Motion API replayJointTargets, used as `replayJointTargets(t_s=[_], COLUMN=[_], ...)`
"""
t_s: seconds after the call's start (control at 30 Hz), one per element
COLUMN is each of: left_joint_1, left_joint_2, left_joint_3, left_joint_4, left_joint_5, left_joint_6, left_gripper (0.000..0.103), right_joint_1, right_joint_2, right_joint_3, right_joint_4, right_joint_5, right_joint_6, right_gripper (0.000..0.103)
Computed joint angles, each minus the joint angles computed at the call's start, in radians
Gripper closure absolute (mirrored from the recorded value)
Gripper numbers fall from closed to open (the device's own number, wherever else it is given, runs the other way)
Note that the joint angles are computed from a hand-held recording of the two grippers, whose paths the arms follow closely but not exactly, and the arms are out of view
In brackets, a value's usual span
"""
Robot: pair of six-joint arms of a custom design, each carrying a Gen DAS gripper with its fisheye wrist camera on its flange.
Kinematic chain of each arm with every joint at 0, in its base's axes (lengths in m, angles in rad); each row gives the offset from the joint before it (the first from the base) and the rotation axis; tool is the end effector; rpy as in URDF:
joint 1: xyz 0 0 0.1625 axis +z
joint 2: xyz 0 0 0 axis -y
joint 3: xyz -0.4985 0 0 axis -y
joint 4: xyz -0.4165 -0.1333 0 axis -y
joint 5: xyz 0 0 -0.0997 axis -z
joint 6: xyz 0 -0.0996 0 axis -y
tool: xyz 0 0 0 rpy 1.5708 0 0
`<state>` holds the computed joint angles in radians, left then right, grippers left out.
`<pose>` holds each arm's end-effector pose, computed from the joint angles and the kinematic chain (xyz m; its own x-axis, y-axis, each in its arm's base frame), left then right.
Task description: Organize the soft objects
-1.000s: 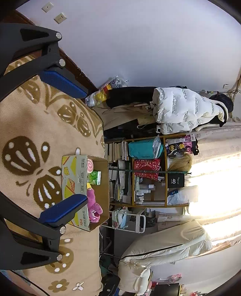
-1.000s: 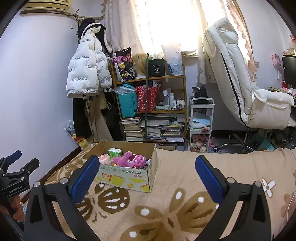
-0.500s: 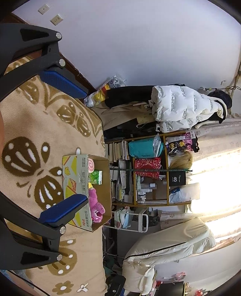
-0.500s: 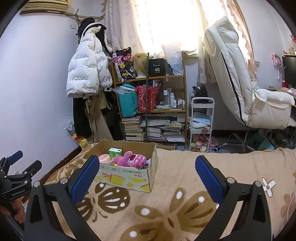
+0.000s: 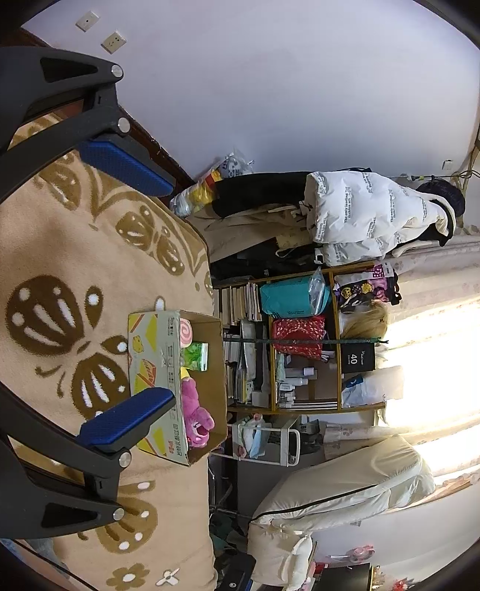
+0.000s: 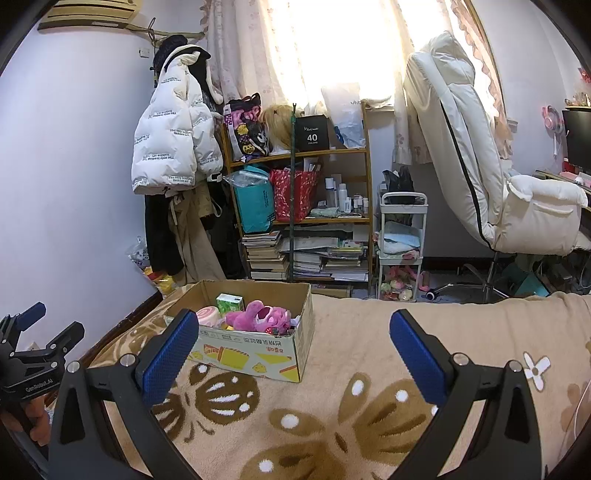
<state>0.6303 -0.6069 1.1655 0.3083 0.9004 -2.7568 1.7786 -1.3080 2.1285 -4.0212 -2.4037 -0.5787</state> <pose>-0.4805 -0.5922 0.1020 -0.4980 0.5357 -0.6819 0.8661 0.2678 -0.4221 0.1562 -0.4520 0.4427 -0.6853 0.5205 0.5094 -0.4332 0.2710 -0.8596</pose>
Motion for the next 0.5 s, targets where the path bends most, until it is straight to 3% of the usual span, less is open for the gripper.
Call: replayJointTargets(t_s=[0.5], left_joint_1=[0.005], left_joint_2=[-0.005], left_joint_3=[-0.001], left_joint_4=[0.007], left_joint_5=[0.011], left_joint_6=[-0.003], left_gripper=[0.001], right_joint_1=[-0.004], right_joint_2=[-0.008], right_joint_3=[0.005], right_joint_4=[0.003], right_joint_5=[0.012], right_joint_6=[0.006], right_gripper=[0.0])
